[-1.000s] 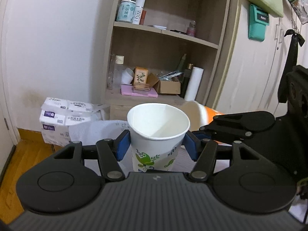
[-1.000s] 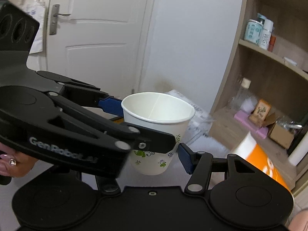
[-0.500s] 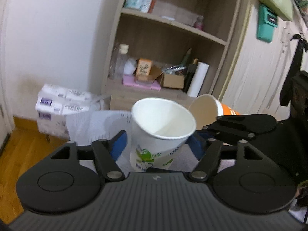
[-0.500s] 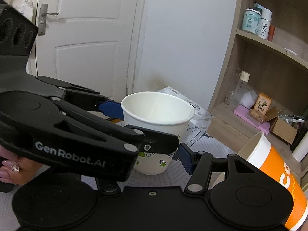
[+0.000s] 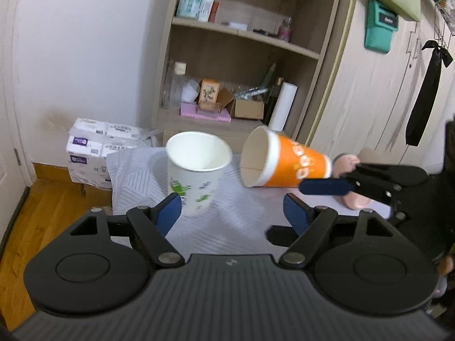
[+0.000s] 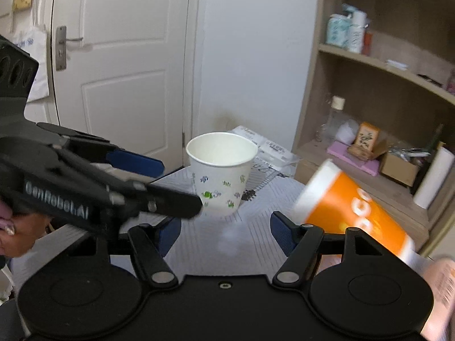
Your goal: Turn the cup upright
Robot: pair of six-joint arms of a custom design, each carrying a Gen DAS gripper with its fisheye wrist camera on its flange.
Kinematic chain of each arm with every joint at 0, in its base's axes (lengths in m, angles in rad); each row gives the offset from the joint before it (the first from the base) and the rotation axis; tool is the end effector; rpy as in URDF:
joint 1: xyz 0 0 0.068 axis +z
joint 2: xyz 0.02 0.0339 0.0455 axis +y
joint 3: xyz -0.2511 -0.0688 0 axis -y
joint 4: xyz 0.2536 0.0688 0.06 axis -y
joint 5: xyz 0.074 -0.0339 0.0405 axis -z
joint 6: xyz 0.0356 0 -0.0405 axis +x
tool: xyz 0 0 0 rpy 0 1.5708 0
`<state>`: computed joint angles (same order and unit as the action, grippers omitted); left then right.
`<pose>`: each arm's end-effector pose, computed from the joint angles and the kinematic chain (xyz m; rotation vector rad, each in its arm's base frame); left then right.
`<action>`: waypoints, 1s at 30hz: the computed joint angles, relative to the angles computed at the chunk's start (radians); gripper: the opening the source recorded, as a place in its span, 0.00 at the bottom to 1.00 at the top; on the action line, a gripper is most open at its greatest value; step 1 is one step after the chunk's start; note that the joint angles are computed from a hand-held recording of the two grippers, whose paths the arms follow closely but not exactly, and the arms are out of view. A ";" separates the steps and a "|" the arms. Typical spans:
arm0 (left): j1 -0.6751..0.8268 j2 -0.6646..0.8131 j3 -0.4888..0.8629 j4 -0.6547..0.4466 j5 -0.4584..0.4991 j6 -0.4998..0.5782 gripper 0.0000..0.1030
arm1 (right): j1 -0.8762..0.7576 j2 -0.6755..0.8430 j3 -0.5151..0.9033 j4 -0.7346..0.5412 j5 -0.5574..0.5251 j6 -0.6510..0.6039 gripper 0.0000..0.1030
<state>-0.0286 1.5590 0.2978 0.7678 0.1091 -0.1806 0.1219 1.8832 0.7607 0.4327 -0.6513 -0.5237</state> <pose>0.2476 -0.0110 0.0895 -0.0898 2.0678 -0.2414 0.3349 0.0628 0.0848 -0.9905 1.8995 0.5010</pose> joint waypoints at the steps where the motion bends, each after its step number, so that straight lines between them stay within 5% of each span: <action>1: -0.035 -0.062 -0.031 -0.022 -0.045 -0.012 0.76 | -0.021 -0.034 -0.042 0.013 -0.014 -0.003 0.72; 9: -0.368 -0.484 -0.154 -0.310 -0.412 -0.121 0.76 | -0.245 -0.361 -0.283 -0.105 -0.124 -0.048 0.72; 14: -0.581 -0.627 -0.168 -0.468 -0.671 -0.193 0.76 | -0.396 -0.516 -0.401 -0.105 -0.205 -0.061 0.73; 22: -0.883 -0.653 -0.139 -0.678 -1.016 -0.399 0.76 | -0.621 -0.663 -0.537 -0.120 -0.308 -0.054 0.77; 30: -1.077 -0.553 -0.064 -0.849 -1.173 -0.606 0.83 | -0.766 -0.711 -0.610 -0.134 -0.349 -0.079 0.78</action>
<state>-1.1059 1.0056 0.2341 -0.0816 -1.0642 -0.7865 -0.6441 1.1722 0.1511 0.2985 -1.0007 -0.6031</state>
